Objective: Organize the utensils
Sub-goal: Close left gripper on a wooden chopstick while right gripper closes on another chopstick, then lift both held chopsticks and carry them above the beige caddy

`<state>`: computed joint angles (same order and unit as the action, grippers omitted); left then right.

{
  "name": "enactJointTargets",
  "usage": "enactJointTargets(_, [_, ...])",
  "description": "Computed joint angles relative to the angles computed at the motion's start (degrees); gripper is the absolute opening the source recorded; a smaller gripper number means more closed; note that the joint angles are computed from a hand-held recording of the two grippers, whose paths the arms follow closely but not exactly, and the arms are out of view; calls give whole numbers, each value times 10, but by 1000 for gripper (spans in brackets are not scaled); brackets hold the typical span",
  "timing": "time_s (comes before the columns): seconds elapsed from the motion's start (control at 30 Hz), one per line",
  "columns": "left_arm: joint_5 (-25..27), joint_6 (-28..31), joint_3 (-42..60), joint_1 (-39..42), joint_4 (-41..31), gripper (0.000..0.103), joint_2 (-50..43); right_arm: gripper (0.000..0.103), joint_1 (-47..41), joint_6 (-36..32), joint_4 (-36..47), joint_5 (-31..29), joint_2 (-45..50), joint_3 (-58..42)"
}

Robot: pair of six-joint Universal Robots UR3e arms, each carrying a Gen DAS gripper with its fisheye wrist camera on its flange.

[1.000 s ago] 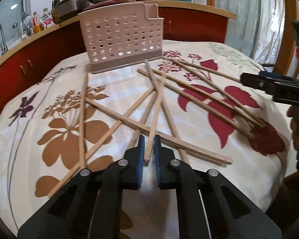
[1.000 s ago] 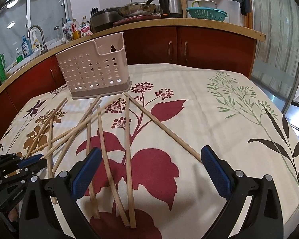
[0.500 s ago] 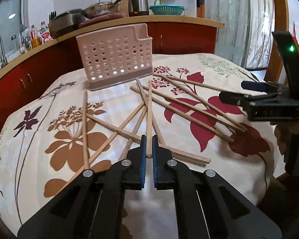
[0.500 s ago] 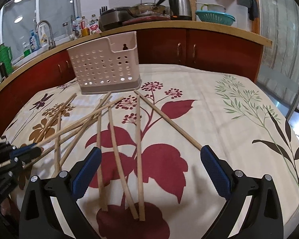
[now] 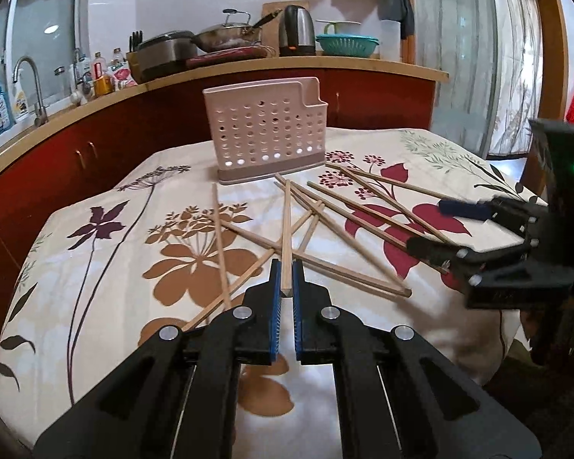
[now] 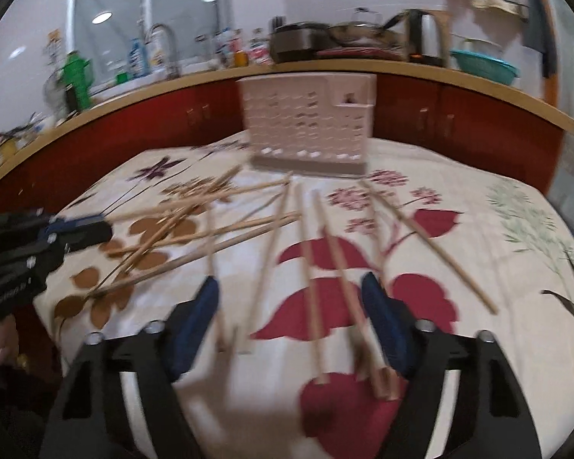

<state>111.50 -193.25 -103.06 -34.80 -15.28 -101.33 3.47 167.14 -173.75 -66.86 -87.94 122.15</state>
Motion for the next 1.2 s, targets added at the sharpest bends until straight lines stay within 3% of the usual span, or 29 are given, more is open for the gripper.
enactJointTargets(0.07, [5, -1, -10, 0, 0, 6, 9, 55, 8, -13, 6, 15, 9, -1])
enactJointTargets(0.33, [1, -2, -29, 5, 13, 6, 19, 35, 32, -42, 12, 28, 36, -4])
enactJointTargets(0.5, [3, -1, -17, 0, 9, 6, 13, 10, 36, -62, 41, 34, 50, -14])
enactJointTargets(0.83, [18, 4, -6, -8, 16, 6, 18, 8, 4, -65, 22, 57, -24, 20])
enactJointTargets(1.2, [52, 8, 4, -26, 45, 6, 29, 8, -52, -57, 60, 98, -122, 23])
